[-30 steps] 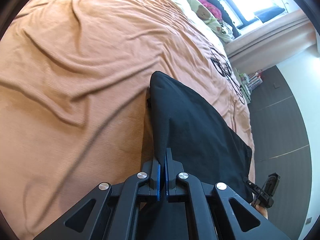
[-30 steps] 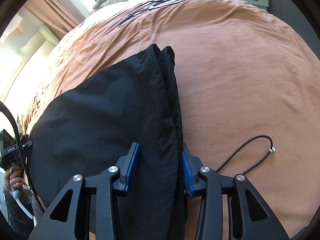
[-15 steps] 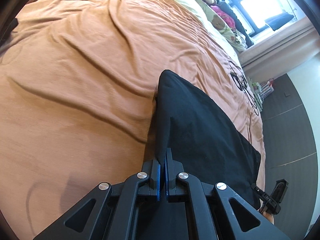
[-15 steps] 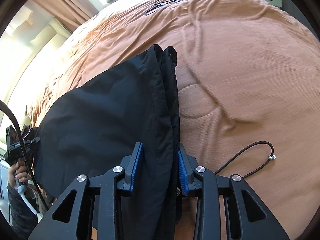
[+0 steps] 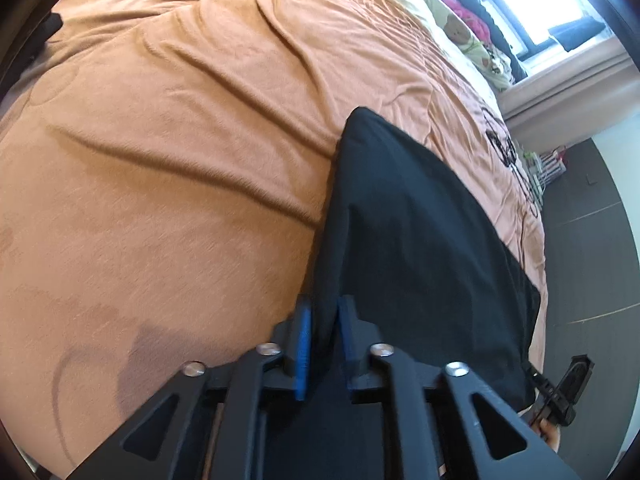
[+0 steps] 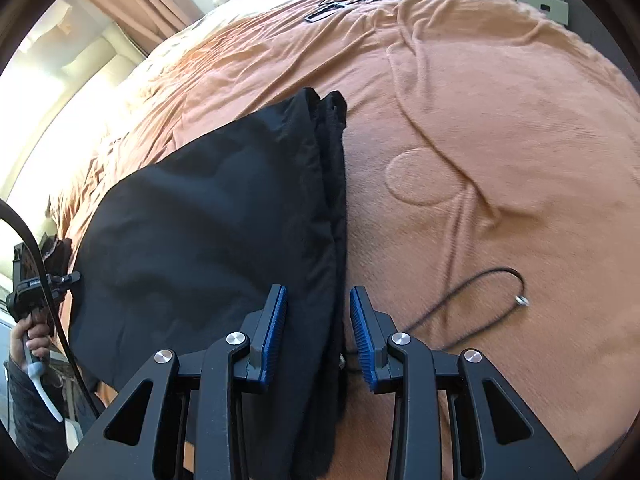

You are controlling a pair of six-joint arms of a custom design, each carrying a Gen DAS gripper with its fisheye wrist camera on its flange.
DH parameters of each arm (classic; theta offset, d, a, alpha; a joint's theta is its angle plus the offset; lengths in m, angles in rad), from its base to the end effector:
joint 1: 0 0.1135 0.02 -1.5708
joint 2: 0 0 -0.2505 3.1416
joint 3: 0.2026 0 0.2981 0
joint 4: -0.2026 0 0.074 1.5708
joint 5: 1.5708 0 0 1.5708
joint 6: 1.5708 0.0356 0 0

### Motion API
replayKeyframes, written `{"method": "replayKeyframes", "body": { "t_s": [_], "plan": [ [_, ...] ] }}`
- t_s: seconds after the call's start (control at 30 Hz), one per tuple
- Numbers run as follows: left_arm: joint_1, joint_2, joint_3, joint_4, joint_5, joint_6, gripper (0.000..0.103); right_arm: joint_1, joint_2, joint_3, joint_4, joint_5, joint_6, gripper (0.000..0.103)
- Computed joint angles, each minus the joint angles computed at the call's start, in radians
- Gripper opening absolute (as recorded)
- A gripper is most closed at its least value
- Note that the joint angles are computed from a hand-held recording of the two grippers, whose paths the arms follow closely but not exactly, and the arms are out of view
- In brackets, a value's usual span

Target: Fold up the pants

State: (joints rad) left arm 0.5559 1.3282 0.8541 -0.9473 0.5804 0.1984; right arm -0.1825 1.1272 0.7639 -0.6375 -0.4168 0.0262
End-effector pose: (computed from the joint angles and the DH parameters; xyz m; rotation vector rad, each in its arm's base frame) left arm 0.2332 0.1219 0.1741 -0.4226 2.6801 -0.6784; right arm 0.2625 -0.0338 0.2023 0.1066 2.5076 0.4708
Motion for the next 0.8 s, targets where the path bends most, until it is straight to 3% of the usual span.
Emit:
{"method": "replayKeyframes", "body": {
  "t_s": [0.03,0.63,0.8],
  "plan": [
    [0.013,-0.002,-0.004,-0.010,0.001,0.018,0.028,0.012,-0.023,-0.010,-0.005,0.010,0.012,0.031],
    [0.333,-0.086,-0.123,-0.275,0.059,0.405,0.029,-0.004,-0.452,-0.182,-0.165,0.051,0.040,0.031],
    [0.419,-0.062,-0.146,-0.329,0.096,0.491,0.034,-0.007,-0.590,-0.201,-0.229,0.050,0.058,0.031]
  ]
}}
